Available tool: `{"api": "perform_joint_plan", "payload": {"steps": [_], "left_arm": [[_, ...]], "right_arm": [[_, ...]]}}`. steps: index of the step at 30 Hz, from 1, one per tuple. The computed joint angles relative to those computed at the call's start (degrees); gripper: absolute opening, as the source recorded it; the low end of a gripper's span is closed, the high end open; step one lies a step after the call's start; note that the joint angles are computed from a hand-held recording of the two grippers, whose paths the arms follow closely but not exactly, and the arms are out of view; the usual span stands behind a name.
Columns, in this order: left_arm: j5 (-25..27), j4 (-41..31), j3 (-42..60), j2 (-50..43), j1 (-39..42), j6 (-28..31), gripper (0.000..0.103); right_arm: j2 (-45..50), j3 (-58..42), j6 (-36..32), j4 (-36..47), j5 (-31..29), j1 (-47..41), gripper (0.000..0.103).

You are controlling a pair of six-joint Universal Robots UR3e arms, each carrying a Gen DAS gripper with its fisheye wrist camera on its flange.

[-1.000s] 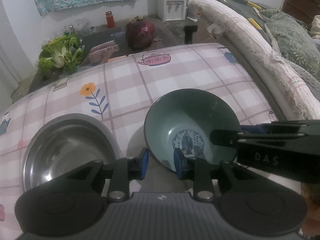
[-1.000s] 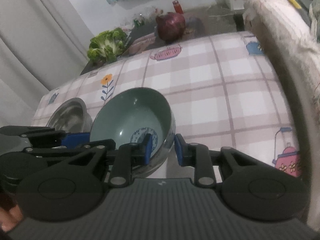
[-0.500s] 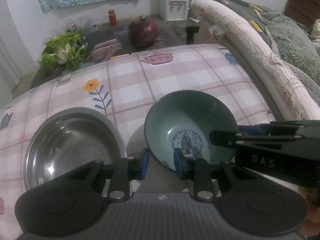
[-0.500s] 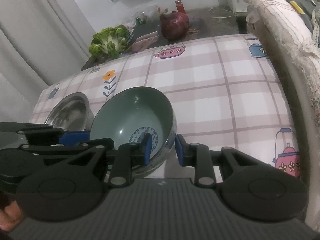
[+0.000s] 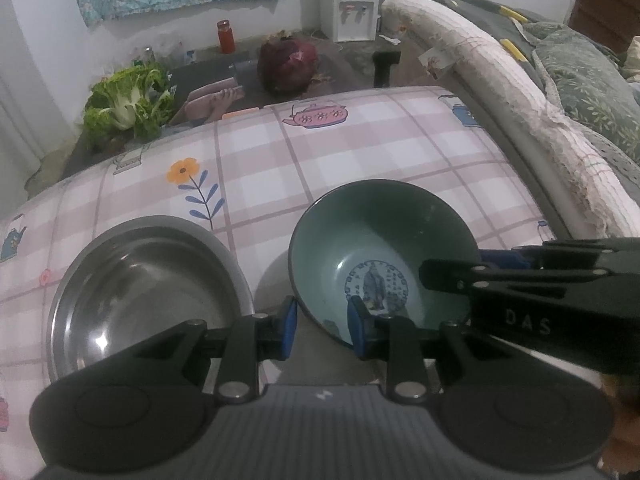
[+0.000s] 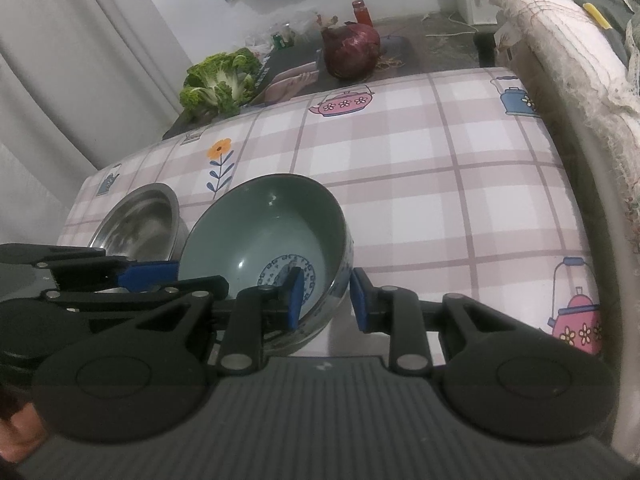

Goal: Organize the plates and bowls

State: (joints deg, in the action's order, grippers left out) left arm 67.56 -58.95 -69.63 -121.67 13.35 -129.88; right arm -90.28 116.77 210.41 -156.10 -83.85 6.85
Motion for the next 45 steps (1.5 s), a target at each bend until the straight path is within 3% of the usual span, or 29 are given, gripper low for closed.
{"api": "perform_joint_plan", "payload": {"steps": [45], "left_arm": [[0.9,-4.0,4.0,-2.3,-0.5,-2.3,0.029]], "right_arm": [[0.9,0.3,1.5,-1.3,0.6,-0.2,0.025]]}}
